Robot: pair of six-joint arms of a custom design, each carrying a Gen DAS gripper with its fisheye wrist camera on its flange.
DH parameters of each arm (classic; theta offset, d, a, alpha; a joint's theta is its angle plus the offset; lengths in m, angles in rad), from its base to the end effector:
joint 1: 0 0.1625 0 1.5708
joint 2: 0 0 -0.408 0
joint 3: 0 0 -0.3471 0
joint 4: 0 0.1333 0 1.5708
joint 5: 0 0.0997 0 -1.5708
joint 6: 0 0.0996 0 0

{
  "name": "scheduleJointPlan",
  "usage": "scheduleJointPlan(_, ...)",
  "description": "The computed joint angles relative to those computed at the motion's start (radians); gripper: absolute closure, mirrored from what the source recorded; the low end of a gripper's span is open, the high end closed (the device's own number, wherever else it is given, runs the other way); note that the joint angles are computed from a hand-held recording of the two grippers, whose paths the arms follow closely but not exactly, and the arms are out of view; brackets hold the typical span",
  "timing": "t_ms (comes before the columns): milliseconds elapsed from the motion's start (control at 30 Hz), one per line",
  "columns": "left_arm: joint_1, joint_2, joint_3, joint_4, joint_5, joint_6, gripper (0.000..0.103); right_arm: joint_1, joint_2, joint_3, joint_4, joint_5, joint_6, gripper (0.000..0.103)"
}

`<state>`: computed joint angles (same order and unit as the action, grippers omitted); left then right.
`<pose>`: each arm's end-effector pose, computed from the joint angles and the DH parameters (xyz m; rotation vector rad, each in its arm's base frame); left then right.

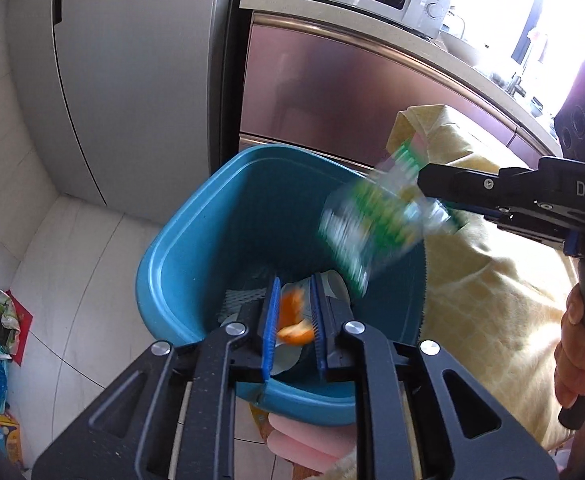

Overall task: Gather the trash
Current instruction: 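Open both tools to drop the peel and strips into the bin, then move both open tools back over the table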

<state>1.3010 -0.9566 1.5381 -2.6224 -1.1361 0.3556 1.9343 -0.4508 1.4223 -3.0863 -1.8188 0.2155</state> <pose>-0.0057 -0.6780 0.2699 0.6761 2.5427 -0.6037 0.3500 -0.6140 0.0226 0.1151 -2.9317 0.8881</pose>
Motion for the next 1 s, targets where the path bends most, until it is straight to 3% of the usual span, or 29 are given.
scheduleJointPlan(100, 0.007, 0.008, -0.007, -0.003, -0.018, -0.008, 0.086, -0.001, 0.005, -0.005, 0.003, -0.004, 0.005, 0.081)
scheduleJointPlan(300, 0.007, 0.006, -0.002, -0.007, -0.035, -0.012, 0.086, -0.004, -0.015, 0.034, -0.021, 0.0, -0.004, 0.081)
scheduleJointPlan(500, -0.005, -0.037, 0.047, -0.036, -0.075, 0.003, 0.079, 0.003, -0.061, 0.117, -0.083, -0.001, -0.032, 0.079)
scheduleJointPlan(767, -0.054, -0.107, 0.142, -0.075, -0.167, 0.046, 0.067, 0.039, -0.165, 0.305, -0.248, -0.046, -0.093, 0.073)
scheduleJointPlan(833, -0.073, -0.121, 0.166, -0.074, -0.186, 0.054, 0.06, 0.051, -0.192, 0.354, -0.296, -0.07, -0.103, 0.072)
scheduleJointPlan(1000, -0.123, -0.137, 0.223, -0.066, -0.243, 0.066, 0.059, 0.072, -0.257, 0.481, -0.422, -0.134, -0.108, 0.07)
